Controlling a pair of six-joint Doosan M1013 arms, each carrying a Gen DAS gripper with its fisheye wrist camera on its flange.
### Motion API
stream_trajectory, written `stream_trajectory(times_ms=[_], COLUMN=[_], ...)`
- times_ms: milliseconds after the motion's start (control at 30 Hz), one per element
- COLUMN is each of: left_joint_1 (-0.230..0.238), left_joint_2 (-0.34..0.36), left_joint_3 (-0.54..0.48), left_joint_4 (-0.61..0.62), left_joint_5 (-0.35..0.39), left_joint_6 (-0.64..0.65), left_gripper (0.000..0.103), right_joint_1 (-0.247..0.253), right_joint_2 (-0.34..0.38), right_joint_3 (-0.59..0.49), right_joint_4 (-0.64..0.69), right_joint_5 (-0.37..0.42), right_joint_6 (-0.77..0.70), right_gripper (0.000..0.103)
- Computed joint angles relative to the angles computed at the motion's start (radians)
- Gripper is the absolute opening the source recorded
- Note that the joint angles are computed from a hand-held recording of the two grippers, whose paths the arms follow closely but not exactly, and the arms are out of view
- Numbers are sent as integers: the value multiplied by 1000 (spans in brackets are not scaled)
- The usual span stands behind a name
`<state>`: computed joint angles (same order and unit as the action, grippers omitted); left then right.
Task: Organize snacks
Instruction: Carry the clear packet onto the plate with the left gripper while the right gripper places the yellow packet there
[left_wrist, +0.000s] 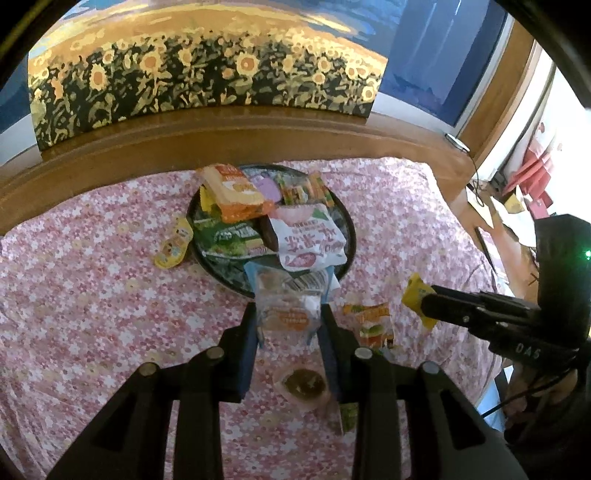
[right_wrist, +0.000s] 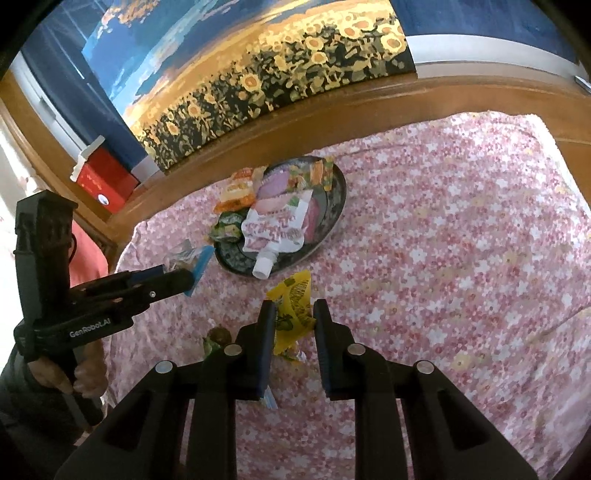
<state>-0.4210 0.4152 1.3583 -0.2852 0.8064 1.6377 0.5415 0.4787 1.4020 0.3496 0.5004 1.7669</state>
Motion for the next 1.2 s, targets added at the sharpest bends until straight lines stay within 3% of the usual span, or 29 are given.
stream_trajectory(times_ms=[267,733,1067,1200], left_joint_1=[-2,-2,6,10], left_joint_2=[-1,50,127,171], left_joint_3=[-19,-113,-229,-289], left_joint_4=[15,58,65,51], left_joint_5=[-32,-23,28,59], left_joint_6=[-21,-30,-2,27], left_gripper=[32,32,33,33], right_joint_1=[-7,-25,-46,-52], right_joint_2=[2,51,136,187], right_joint_3=[-16,-100,-236,-309], right_joint_4=[40,117,130,113], right_joint_5=[-16,-8,61,130], right_joint_6=[-49,-139,-174,-162], right_gripper=[22,22,22,22])
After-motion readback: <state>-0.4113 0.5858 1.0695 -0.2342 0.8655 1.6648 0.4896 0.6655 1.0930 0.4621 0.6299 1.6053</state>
